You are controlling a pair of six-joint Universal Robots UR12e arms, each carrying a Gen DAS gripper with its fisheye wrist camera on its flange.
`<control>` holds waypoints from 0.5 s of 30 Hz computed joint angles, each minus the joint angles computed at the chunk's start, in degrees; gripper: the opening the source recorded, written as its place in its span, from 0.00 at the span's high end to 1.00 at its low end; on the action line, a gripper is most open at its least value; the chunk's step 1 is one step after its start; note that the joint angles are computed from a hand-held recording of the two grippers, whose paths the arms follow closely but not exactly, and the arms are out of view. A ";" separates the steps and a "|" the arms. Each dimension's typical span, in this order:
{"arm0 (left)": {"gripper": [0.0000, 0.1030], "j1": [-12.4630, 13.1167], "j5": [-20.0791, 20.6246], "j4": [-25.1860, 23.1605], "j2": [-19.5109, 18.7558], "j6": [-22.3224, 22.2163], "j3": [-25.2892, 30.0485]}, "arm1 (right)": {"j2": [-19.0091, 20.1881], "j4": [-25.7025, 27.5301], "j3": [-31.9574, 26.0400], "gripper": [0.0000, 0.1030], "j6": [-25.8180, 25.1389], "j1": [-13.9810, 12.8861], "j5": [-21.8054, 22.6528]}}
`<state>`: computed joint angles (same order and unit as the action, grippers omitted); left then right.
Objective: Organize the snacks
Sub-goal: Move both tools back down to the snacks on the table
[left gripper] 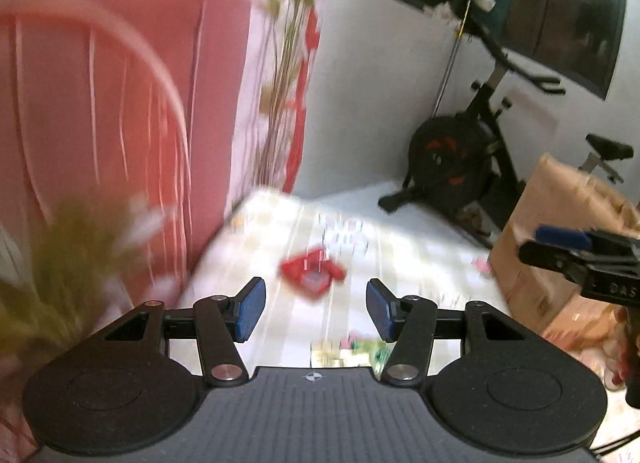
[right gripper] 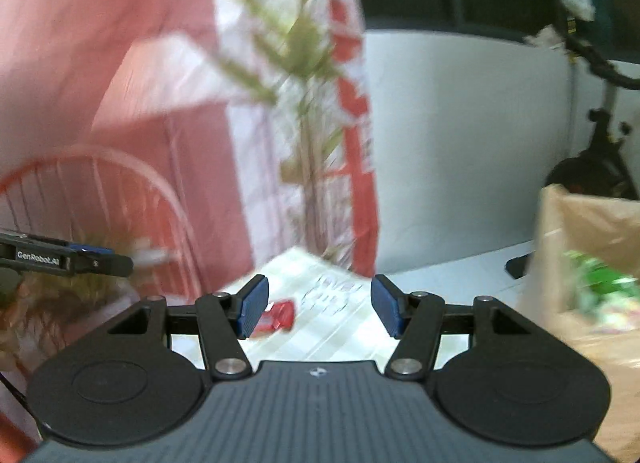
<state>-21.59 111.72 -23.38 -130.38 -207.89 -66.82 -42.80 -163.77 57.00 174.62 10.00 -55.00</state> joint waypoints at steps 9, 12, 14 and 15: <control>0.43 0.19 -2.88 -0.40 -1.30 -0.96 -2.91 | 4.33 18.02 -4.77 0.29 -22.98 2.50 -0.36; 0.43 0.16 -3.36 0.50 -0.88 -1.68 -4.19 | 5.46 22.84 -6.56 0.28 -30.56 3.17 -1.30; 0.43 0.38 -3.99 1.41 -0.68 -2.40 -4.90 | 6.17 23.83 -7.51 0.27 -33.57 3.46 -1.09; 0.43 0.48 -4.34 1.95 -0.66 -2.63 -5.20 | 6.54 24.80 -8.22 0.24 -34.91 3.53 -0.47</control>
